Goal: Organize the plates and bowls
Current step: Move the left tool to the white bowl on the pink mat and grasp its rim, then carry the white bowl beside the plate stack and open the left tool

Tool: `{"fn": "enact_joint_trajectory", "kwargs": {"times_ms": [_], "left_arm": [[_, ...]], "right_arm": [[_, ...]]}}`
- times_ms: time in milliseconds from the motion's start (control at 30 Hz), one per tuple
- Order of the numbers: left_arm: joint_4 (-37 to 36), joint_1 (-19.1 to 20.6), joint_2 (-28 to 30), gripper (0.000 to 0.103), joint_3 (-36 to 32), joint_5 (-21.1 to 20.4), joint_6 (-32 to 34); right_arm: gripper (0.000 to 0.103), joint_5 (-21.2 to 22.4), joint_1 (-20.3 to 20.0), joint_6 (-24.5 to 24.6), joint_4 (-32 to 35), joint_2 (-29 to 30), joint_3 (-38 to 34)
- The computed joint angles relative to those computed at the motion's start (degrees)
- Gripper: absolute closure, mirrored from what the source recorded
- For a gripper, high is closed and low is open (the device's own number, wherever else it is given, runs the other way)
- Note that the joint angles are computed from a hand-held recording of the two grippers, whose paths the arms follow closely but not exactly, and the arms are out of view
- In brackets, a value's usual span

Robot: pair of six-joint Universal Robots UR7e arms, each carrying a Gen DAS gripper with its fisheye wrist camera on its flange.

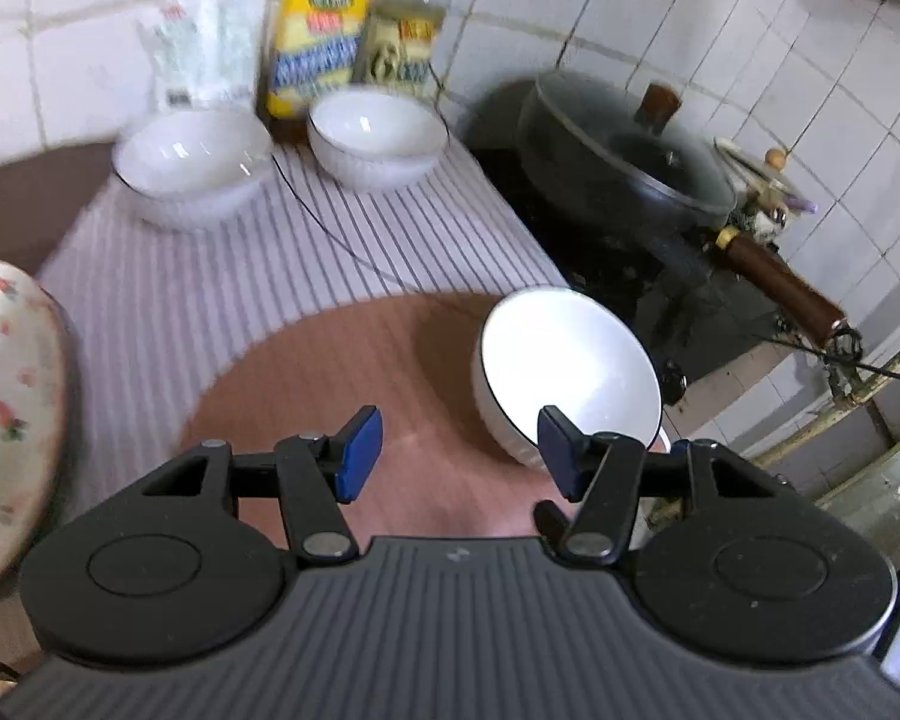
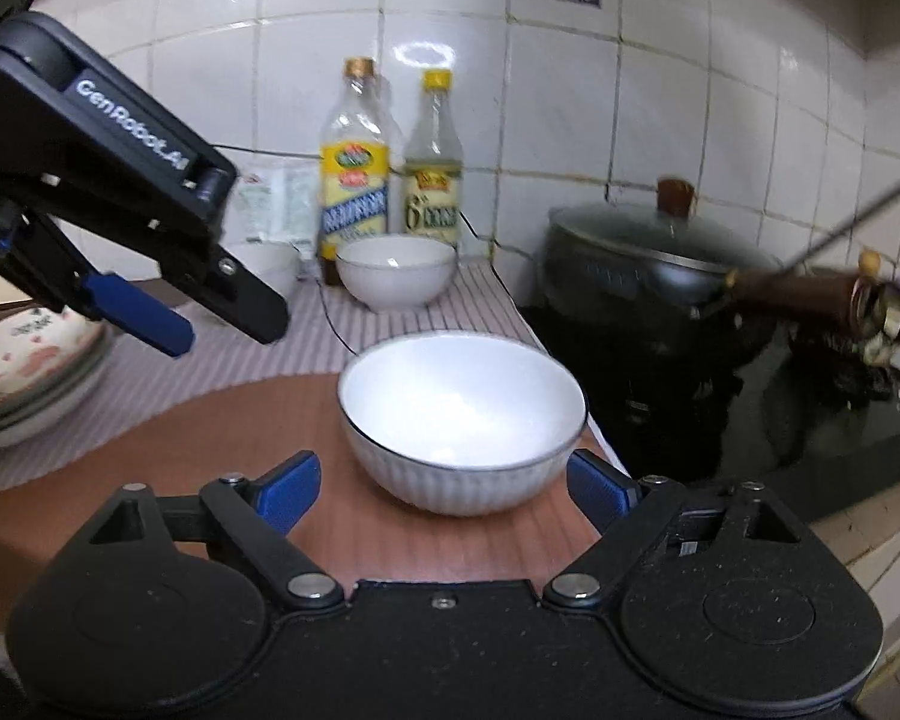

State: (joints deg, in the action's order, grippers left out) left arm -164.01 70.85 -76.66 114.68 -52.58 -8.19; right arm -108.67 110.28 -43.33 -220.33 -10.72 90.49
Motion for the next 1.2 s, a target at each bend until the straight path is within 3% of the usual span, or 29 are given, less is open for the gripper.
{"fn": "enact_joint_trajectory", "kwargs": {"times_ms": [67,400,467,533,667,933,1200], "left_arm": [[-0.6,1.2,1.7,0.047,-1.1,-2.7,-0.3],[-0.3,4.1,8.3,0.049,-6.3,-4.2,-1.1],[-0.8,4.0,9.3,0.066,-6.9,-2.7,0.4],[-1.1,3.9,10.2,0.069,-7.6,-1.2,1.5],[2.0,4.7,10.0,0.086,-8.9,-4.7,0.3],[5.1,4.3,10.2,0.087,-10.0,-3.4,-0.7],[8.5,3.3,6.1,0.087,-7.8,-1.1,-1.8]], "right_arm": [[0.01,0.4,-0.7,0.2,1.9,0.2,-0.5],[0.01,4.8,-3.4,0.0,3.3,2.8,-4.7],[0.01,5.4,-3.6,0.2,3.6,3.0,-5.4],[0.009,6.0,-3.8,0.7,4.3,3.0,-5.7],[0.009,6.7,-4.1,0.6,3.9,3.6,-6.4],[0.008,6.0,-3.7,2.2,6.2,4.0,-7.9],[0.008,6.4,-1.8,3.6,7.6,3.2,-6.8]]}}
